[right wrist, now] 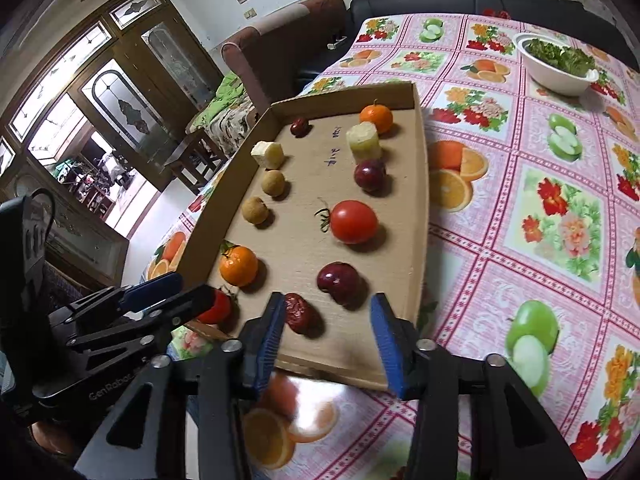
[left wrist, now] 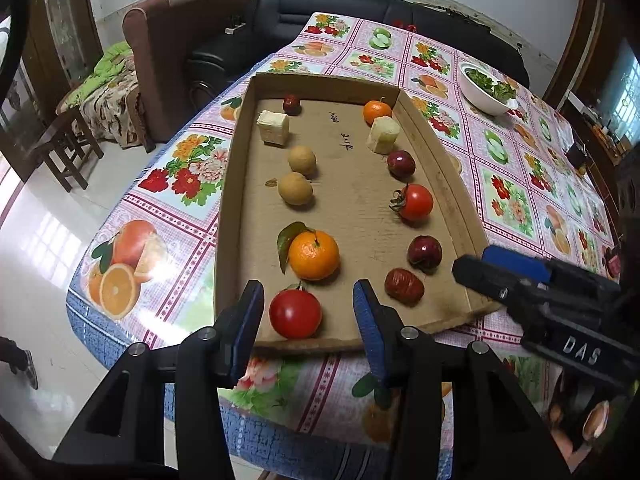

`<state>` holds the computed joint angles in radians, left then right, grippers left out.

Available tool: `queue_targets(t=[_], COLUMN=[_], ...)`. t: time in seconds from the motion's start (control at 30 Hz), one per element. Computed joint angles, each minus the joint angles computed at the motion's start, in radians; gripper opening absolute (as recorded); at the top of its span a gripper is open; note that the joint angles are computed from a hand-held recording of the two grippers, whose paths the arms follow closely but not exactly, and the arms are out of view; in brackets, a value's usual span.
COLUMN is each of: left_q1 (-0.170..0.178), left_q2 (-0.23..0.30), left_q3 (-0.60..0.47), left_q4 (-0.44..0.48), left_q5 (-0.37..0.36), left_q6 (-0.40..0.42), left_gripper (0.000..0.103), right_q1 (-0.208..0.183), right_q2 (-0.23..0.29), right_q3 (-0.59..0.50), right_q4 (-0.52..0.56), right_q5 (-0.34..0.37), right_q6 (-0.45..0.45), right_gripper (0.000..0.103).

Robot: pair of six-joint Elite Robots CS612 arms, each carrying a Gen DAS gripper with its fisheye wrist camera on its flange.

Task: Organize fruits

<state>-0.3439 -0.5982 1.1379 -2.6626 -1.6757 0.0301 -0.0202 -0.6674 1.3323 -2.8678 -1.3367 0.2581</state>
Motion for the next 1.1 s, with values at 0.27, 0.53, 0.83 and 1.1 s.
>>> queue_targets(t=[0.27,0.53,0.83,1.1], left_q1=[-0.004,-0.009,-0.018,-0.026], left_q2=[-0.022,-0.043,-0.068,-0.082], left_q3=[0.046,0.088,0.138,0.166], left_q4=[-0.044,-0.085,-0.120,-0.131], left_q5=[0.019,0.025,0.077,0.108], left_q6=[0.010,0.036,0.064,0.081], left_gripper=[0.050,0.050,0.050,0.050], right_q1=[-0.005,-0.002,-0.001,-0.007], right_q2=[-0.016,-0.020,-0.019,-0.023], right_q3=[0.016,0.041,0.021,0.007], right_q4=[-0.028,-0.129,-0.047,0.051], right_q5=[-0.018,-0.012,0.036,0.081], right_q6=[-0.094,-0.302,-0.547,-0.688], right_gripper=[0.060,0.068,0.070,0.070])
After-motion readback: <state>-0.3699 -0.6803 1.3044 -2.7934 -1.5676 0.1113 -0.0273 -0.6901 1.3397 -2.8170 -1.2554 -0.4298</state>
